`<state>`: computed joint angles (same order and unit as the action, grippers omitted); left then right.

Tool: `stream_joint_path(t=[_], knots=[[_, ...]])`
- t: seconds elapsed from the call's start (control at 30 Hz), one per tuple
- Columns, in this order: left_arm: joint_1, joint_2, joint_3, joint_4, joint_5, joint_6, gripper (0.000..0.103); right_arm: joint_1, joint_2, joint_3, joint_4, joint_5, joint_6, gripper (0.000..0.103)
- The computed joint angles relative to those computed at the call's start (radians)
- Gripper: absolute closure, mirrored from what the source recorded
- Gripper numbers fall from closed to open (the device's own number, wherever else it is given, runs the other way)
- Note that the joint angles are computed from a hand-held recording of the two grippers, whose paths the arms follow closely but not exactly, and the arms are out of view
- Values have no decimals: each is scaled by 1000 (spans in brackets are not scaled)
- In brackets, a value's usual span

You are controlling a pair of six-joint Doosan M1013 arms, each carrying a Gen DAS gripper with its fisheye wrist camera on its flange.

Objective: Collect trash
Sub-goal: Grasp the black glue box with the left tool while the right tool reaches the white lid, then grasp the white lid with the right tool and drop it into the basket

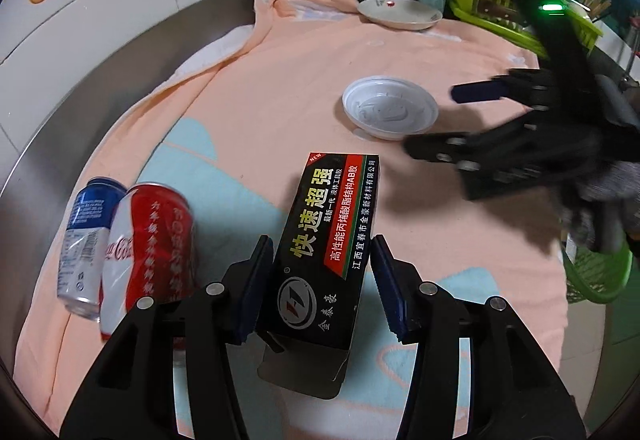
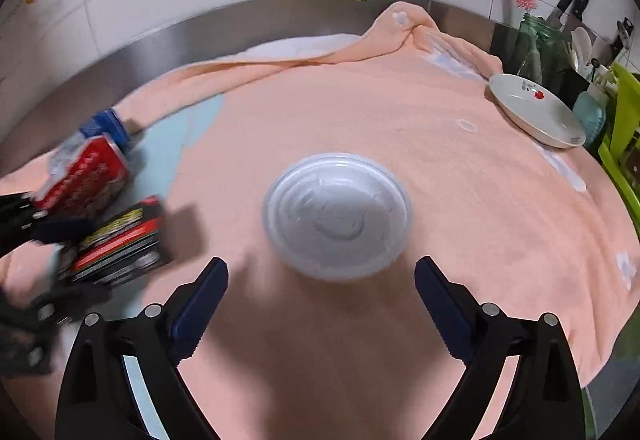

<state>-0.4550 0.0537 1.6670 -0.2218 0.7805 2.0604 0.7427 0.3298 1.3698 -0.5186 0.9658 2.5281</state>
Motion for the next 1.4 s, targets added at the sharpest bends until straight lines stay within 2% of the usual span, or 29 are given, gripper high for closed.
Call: stream_joint_path(t=[0.3, 0.6, 0.7, 0.77, 0.97, 1.1, 1.27, 1.4], knots=[[19, -11, 7, -63, 3, 55, 53, -31, 38, -40, 35, 29, -42, 8], [29, -10, 7, -86, 4, 83, 53, -56, 41, -34, 91, 1, -46, 8], [30, -11, 9, -83, 3, 81, 53, -53, 39, -31, 73, -5, -25, 14], [29, -12, 9, -79, 3, 76, 53, -48, 33, -26, 70, -11, -13, 14], [27, -21, 12, -92, 4, 80, 53, -12, -13, 15, -5, -7, 93, 14], [24, -36, 16, -125, 10, 113, 53, 28, -86, 81, -49, 14, 176, 14], [6, -69, 34, -196, 7, 177, 53, 100, -196, 192, -109, 119, 293, 14], [-25, -91, 49, -232, 11, 204, 53, 161, -248, 251, -115, 247, 381, 14]])
